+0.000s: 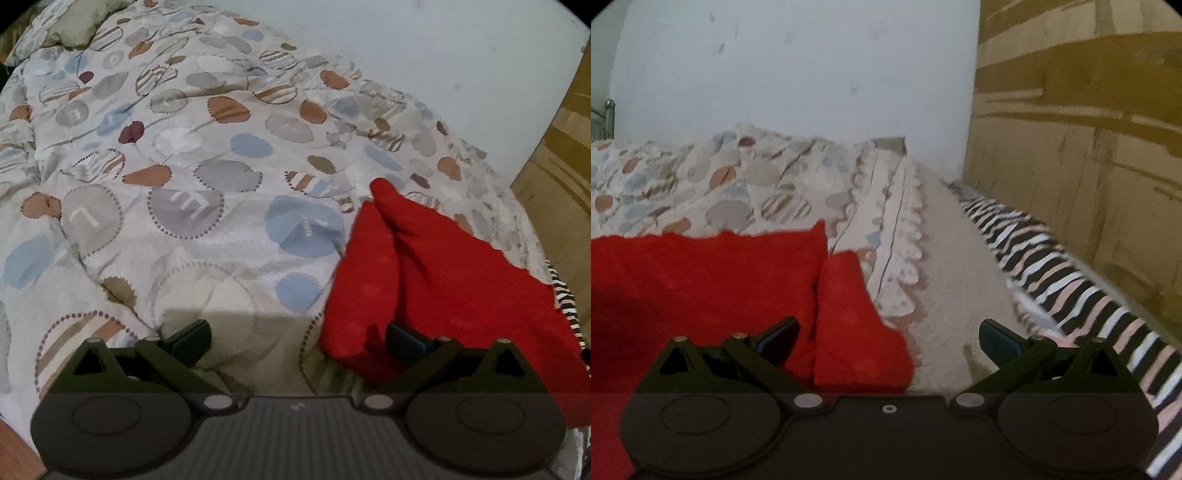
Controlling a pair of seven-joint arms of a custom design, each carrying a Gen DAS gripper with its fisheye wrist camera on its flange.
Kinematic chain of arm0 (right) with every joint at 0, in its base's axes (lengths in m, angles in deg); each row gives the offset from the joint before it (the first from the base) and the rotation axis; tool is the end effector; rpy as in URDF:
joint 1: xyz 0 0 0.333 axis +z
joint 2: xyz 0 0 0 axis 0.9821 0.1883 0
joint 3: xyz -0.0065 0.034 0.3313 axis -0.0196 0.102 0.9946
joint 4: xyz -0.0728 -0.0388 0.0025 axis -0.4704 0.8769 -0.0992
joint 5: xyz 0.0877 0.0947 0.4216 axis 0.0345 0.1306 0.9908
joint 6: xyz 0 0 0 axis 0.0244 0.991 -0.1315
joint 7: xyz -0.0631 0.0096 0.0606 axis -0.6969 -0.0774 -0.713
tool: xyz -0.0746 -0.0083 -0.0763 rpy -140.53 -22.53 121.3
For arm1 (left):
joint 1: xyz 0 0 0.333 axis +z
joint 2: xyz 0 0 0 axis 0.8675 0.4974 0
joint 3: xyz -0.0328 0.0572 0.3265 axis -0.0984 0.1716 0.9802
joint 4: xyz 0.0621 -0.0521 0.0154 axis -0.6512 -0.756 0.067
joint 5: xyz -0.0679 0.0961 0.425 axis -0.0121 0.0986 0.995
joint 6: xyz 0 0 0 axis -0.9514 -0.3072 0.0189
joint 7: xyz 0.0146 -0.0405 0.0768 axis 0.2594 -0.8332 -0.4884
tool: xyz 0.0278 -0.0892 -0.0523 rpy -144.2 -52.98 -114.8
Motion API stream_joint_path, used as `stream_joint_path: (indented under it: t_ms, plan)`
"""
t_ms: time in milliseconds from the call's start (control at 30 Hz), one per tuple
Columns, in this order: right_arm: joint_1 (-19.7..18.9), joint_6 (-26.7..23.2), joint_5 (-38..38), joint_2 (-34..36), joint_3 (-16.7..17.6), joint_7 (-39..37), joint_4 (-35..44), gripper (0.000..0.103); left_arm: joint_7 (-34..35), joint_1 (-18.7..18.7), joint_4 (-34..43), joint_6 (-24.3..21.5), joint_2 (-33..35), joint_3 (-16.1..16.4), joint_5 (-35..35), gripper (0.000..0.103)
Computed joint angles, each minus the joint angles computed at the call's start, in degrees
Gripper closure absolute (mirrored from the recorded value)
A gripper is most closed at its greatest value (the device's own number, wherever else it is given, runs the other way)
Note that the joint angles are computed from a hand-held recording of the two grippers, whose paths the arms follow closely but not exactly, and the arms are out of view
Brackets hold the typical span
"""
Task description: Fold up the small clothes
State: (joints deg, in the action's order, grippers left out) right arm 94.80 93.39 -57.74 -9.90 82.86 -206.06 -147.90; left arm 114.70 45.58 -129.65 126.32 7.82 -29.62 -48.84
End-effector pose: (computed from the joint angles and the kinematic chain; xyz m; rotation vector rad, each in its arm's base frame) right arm 0.4435 0.2001 0.3828 -1.3649 1.8882 -1.3043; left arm 0.5137 -0.1353 0.3790 -1.9752 1.7623 -1.0990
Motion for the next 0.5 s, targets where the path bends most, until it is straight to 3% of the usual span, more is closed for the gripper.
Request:
stream_joint_path:
  t_ms: [67, 200, 333, 500]
  plan:
    - [1.06, -5.45, 0.41, -1.36, 2.17, -0.26, -0.48, 0.001, 4.26, -0.52, -0.54, 0.23, -1.25, 0.03, -3.82, 0.001]
    - [3.30, -9.56, -0.27, -3.04, 4.25, -1.81, -0.70, 0.000, 9.35, -1.28, -1.75, 1.06, -3.30, -0.66, -7.66, 0.000]
    - [5.42, -5.24, -3.20, -2.74, 4.55, -3.69, 0.68, 0.000, 6.49, -2.22, -3.55, 1.17, -4.88, -1.12, -4.48, 0.001]
    - [7.41, -0.07, -8.40, 1.50, 4.59, -3.97, 4.48, 0.000, -6.15, -2.61, -6.61, 1.22, -6.48, -1.46, 7.63, 0.000]
